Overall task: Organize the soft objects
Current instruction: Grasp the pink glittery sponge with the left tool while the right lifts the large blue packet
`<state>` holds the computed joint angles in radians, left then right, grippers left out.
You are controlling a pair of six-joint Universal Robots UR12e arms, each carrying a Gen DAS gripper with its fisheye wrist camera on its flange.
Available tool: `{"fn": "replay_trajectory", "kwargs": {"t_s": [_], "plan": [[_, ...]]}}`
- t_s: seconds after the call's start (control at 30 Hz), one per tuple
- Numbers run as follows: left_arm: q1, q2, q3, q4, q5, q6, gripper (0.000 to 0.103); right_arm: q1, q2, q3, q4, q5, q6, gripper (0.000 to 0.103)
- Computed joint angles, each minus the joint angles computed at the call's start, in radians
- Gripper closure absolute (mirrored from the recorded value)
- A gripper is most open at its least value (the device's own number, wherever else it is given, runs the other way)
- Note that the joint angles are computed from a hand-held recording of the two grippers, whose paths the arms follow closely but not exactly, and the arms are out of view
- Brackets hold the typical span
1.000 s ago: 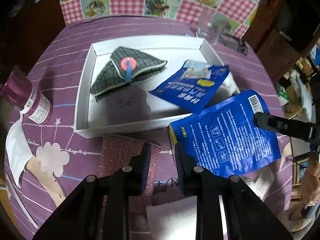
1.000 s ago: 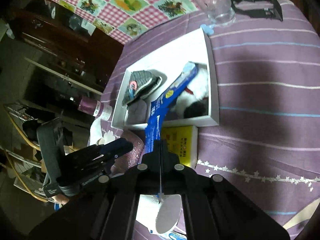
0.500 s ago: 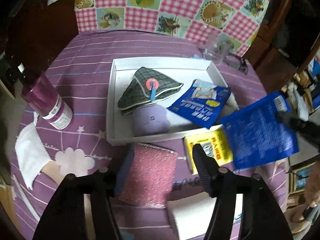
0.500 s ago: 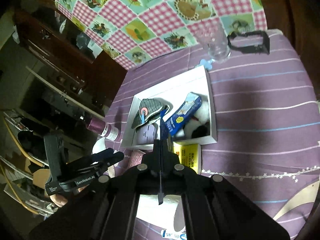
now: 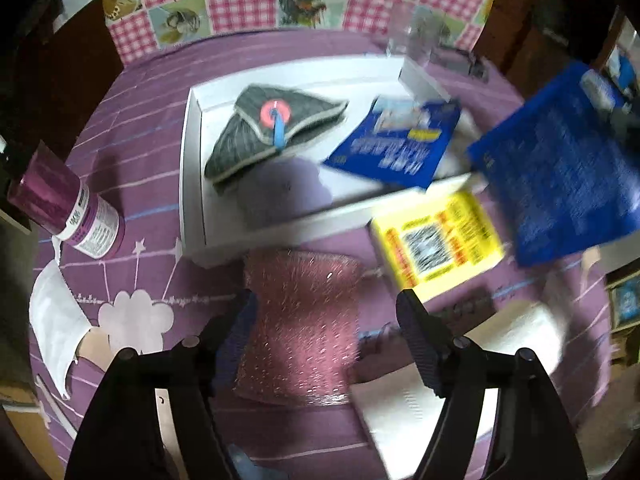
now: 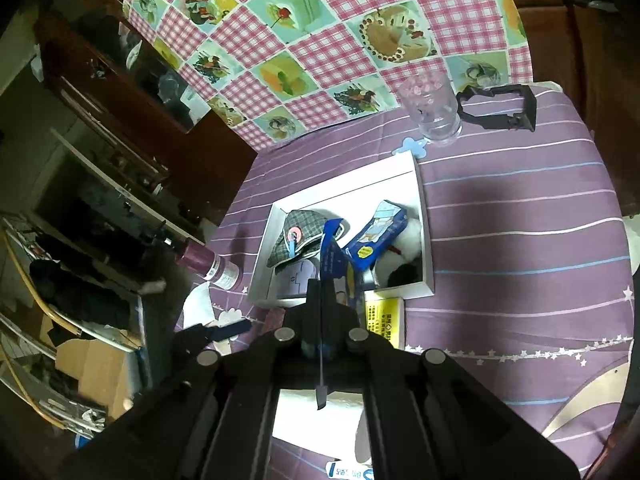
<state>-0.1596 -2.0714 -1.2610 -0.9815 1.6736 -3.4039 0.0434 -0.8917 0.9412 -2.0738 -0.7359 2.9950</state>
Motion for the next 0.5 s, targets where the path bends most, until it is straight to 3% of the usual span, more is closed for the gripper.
{"fn": "replay_trajectory", "kwargs": {"t_s": [0.1,0.17,0.33,0.5], "plan": [[-0.020,-0.024,0.023,-0.050,0.108,0.024,0.030,0.003,0.006,-0.012,0.023,-0.003,-0.001,0.102],[-0.025,-0.040,0.046,-0.100,0.131,0.047,0.030,0.003,0.006,-0.011,0.021,-0.003,0.004,0.102],[-0.001,-0.049,0.059,-0.160,0.052,0.007,0.022,-0.001,-0.003,0.006,-0.011,0.002,0.020,0.102],[0.028,-0.046,0.042,-0.155,-0.040,-0.006,0.016,-0.003,-0.004,0.007,-0.017,0.000,0.028,0.102]]}}
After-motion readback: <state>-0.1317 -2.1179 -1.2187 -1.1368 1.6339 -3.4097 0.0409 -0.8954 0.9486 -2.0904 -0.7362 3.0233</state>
